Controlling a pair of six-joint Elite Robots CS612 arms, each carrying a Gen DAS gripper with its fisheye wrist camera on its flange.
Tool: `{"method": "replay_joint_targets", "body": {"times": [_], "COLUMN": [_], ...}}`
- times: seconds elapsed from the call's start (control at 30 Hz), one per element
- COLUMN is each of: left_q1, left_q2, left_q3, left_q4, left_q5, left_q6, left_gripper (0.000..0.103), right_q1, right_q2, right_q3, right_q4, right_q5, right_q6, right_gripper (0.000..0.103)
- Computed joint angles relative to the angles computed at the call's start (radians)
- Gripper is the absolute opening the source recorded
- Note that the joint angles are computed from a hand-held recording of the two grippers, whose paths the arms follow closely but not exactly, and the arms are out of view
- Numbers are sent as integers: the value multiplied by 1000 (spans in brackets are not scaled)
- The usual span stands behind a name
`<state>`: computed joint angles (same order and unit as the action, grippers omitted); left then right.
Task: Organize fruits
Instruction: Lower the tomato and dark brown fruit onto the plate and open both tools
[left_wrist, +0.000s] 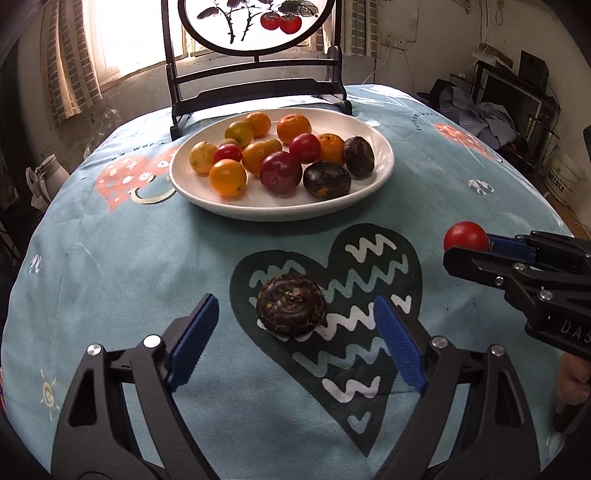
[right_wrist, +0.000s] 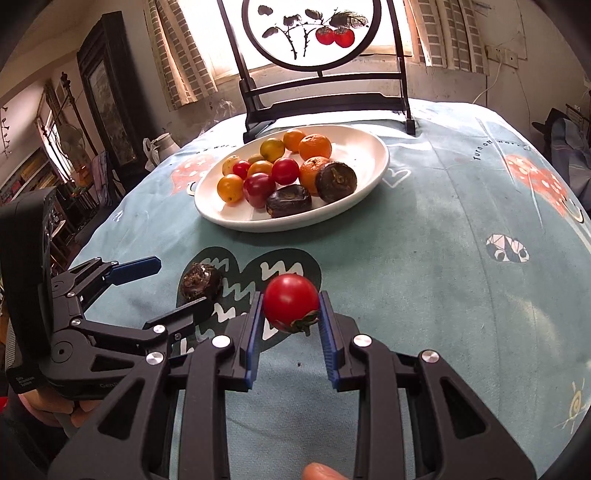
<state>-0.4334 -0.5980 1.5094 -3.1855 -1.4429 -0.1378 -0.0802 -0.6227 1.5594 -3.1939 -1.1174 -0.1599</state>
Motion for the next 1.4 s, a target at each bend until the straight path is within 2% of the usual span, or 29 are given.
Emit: {"method": "replay_joint_targets", "body": {"times": [0.07,0.13,0.23,0.37,0.47,0.73,0.9,1.0,1.1,1.17,1.3,1.4], "left_q1": [5,5,2,1,0,-7,-12,-12,3,15,34,48], "left_q2": [3,9,16,21,22,18,4,-14,-38,-49,-39,0], "left_q3": [-10,-22,-35,-39,-37,-28,0,28,42,28,-53,-160], "left_q4": [28,54,85,79,71,64,25,-14,-51,-58,-51,6], "left_q5": [-24,-15,-9,0,0,20,27,15,-34,-51,-52,-63], "left_q6": [-9,-10,0,5,1,-6,-17,-22,-3,0,12,8], "left_gripper": [73,63,58,56,45,44,44,44,44,44,44,44], "right_q1": [-1,-1,-1,-2,-2,3,15,10,-5,-8,-5,3], "right_q2": [0,-1,-2,-2,-2,-1,5,0,-10,-12,10,47], "right_q3": [1,2,3,3,3,1,-4,8,14,5,-68,-164], "right_q4": [-2,-2,-3,-6,-5,7,48,46,63,24,-108,-114], "right_q5": [2,4,6,10,9,-4,-4,59,178,210,150,95], "right_q6": [2,1,0,2,1,-4,-54,-73,-80,-56,53,85], "right_gripper": [29,29,29,29,29,29,29,29,29,29,29,29]}}
